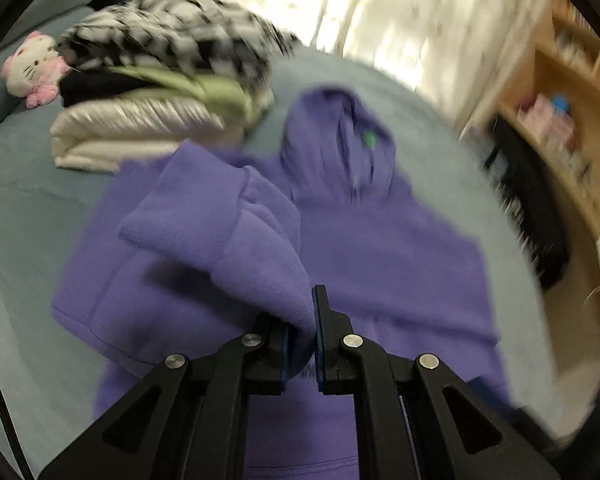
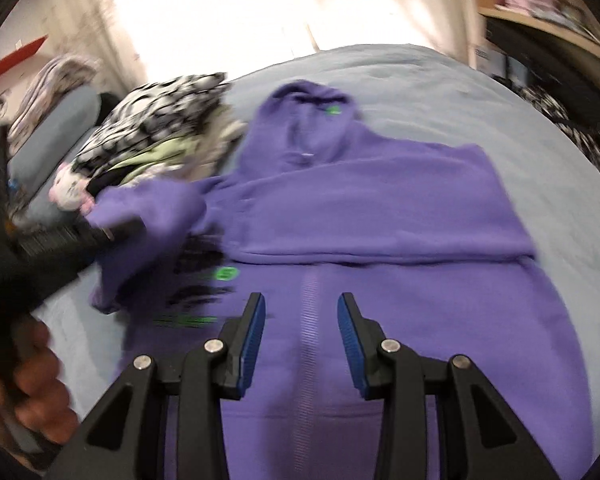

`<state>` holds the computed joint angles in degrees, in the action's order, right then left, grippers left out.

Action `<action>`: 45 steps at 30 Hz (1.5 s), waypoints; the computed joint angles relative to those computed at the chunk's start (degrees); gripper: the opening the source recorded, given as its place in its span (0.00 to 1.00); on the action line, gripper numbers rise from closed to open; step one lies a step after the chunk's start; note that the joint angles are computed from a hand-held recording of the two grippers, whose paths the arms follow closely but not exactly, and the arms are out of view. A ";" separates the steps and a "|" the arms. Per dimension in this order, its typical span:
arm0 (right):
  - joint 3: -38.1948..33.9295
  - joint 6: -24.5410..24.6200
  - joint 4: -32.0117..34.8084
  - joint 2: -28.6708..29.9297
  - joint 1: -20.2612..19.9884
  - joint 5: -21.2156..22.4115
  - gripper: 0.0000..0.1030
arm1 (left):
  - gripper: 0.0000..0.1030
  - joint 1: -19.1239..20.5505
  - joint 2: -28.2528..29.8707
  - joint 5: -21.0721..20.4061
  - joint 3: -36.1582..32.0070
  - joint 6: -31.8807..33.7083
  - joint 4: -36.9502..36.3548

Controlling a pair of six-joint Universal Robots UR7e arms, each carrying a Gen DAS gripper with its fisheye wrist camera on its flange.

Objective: Fold large clothes

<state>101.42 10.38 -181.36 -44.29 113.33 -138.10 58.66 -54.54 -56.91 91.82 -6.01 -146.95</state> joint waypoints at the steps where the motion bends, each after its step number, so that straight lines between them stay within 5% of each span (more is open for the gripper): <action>1: 1.42 0.45 -0.45 -1.01 -0.50 -0.36 0.37 | 0.06 -0.54 0.71 1.73 0.71 0.23 0.16; 6: 6.12 2.44 -2.08 -4.24 -2.81 1.00 0.37 | 0.11 -2.46 1.96 5.94 3.67 -0.06 0.69; 22: 7.19 1.42 -3.81 -4.37 -3.56 4.14 0.37 | 0.26 -4.42 -0.85 7.22 6.81 2.22 1.32; 25: 7.07 1.58 -3.36 -4.34 -3.39 4.18 0.37 | 0.36 -4.46 -1.64 6.78 7.10 1.97 2.20; 27: 6.85 1.72 -2.78 -4.31 -3.28 4.59 0.37 | 0.58 -4.58 -2.22 6.81 7.52 2.16 1.96; 28: 6.78 1.79 -2.56 -4.29 -3.22 4.78 0.37 | 0.61 -4.70 -2.55 7.12 7.99 2.54 1.11; 43: 5.62 4.43 2.44 -4.32 -3.15 8.49 0.38 | 0.61 -4.24 -7.32 7.49 10.29 0.68 3.38; 45: 5.57 5.10 3.38 -4.42 -3.63 9.78 0.44 | 0.61 -3.81 -7.94 8.12 10.60 0.10 3.77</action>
